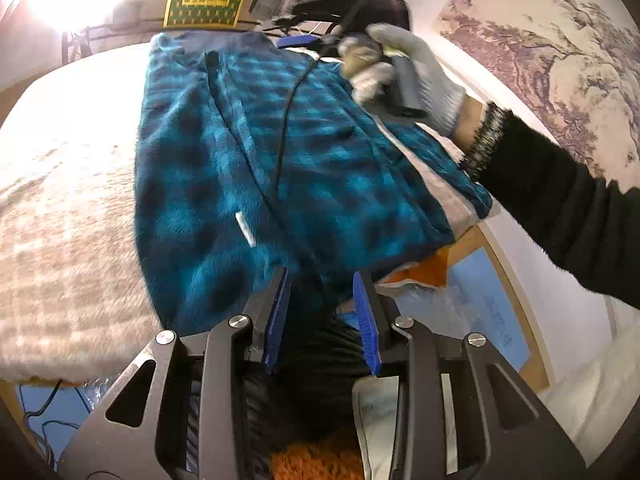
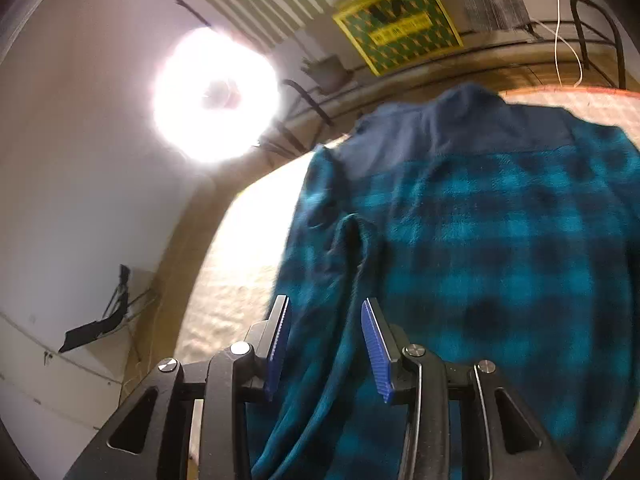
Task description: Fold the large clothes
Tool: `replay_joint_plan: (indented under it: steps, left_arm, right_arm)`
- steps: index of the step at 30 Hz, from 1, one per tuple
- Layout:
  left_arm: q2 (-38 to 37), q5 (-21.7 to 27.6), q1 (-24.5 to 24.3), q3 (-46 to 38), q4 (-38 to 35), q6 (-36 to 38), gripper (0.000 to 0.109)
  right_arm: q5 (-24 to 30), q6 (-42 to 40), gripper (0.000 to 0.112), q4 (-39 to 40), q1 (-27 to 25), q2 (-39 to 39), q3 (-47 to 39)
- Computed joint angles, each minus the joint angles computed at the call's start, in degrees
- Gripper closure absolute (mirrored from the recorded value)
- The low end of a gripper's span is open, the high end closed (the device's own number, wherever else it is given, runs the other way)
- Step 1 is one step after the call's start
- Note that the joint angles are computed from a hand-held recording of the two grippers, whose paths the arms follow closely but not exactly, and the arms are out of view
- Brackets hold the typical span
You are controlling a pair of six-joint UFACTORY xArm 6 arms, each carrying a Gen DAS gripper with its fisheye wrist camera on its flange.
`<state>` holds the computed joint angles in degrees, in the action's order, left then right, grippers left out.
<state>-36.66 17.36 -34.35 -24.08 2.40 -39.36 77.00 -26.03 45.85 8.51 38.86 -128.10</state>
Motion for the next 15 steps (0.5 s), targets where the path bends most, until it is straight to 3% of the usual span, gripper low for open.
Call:
replay_joint_plan:
  steps: [3, 7, 12, 15]
  left_arm:
    - [-5.51, 3.47, -0.75, 1.54, 7.77, -8.13, 0.077]
    - [-14.16, 7.31, -0.55, 4.89, 10.56, -13.99, 0.077]
    - [-22.52, 11.34, 1.33, 8.92, 12.19, -17.48, 0.077]
    - [-23.21, 12.4, 2.41, 10.09, 14.08, -18.88, 0.077]
  right_arm:
    - [0.87, -4.69, 0.073, 2.37, -2.61, -7.63, 8.85]
    - [1.32, -12.06, 0.073, 4.87, -5.89, -18.93, 22.05]
    - [4.8, -17.56, 0.073, 6.9, -9.98, -29.45, 33.22]
    - [5.31, -20.52, 0.073, 6.41, -10.7, -35.19, 40.43]
